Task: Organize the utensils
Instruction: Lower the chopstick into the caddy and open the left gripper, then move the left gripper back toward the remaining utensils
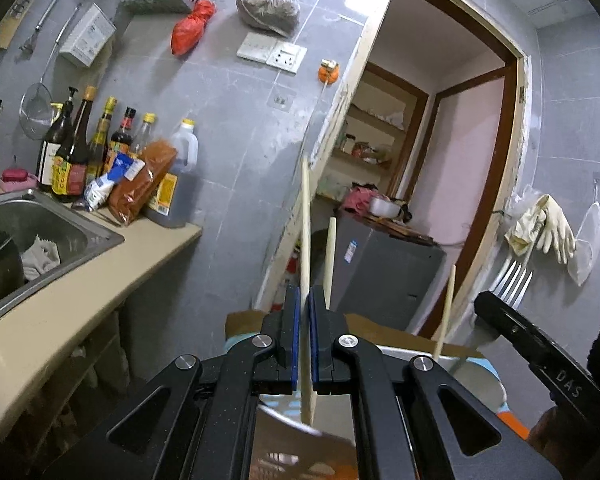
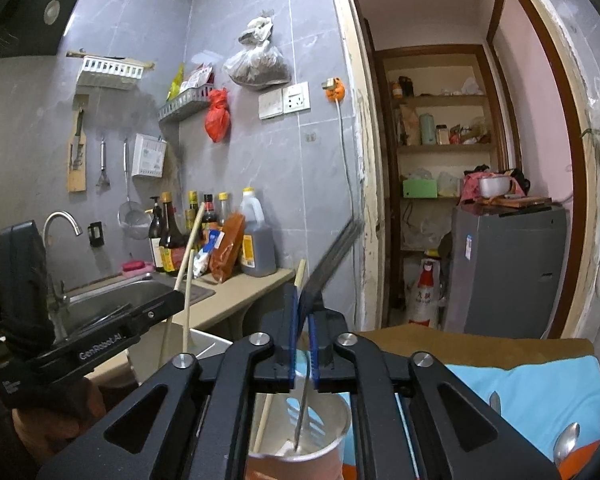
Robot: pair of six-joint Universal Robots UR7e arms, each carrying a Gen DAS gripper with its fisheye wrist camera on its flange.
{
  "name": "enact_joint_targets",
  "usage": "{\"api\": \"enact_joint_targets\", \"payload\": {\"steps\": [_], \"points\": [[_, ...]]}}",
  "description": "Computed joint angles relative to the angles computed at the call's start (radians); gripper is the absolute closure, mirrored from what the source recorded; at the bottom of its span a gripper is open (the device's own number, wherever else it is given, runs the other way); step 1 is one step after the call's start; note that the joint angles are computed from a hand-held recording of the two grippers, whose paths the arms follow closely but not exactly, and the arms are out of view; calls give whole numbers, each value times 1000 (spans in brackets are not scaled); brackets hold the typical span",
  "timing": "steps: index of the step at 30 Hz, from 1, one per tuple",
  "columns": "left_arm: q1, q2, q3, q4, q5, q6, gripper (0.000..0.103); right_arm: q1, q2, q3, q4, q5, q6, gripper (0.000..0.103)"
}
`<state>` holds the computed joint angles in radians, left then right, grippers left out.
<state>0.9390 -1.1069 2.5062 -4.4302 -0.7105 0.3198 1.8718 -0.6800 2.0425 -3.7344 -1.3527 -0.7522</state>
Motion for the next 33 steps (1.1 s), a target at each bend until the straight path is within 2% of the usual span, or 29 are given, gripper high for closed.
{"api": "enact_joint_targets", "payload": {"steps": [1,3,6,7,10,12,13,15,16,18,22,24,28,33], "points": [[-3,-13,9,22,-1,-19,97,-1,-7,1,17,-3,8,93],[-18,-36,26,64,10,-62,84,-3,-19,6,34,0,22,88],[-48,-65,44,100,34,-114,75,-3,-42,14,53,4,38,84],[-68,-73,47,113,56,-122,73,-3,-53,16,62,8,49,83],[-133,-82,42,140,139,-121,55,-5,-86,24,71,20,82,74],[-176,-79,33,144,184,-110,41,-9,-116,32,65,23,105,52],[-198,-76,24,152,210,-103,38,-12,-128,37,62,28,114,47],[-236,-54,0,141,262,-78,23,-18,-161,45,64,23,127,38],[-254,-38,-15,126,288,-58,19,-21,-181,49,70,14,126,35],[-297,15,-59,55,344,20,9,-31,-213,59,69,7,123,21],[-347,102,-140,-29,410,147,5,-62,-278,82,64,1,104,12],[-367,158,-183,-51,434,191,5,-84,-312,96,63,2,87,0],[-388,251,-244,-83,451,232,5,-127,-371,116,75,11,54,0],[-395,361,-308,-39,456,154,5,-185,-439,140,109,27,-2,0]]}}
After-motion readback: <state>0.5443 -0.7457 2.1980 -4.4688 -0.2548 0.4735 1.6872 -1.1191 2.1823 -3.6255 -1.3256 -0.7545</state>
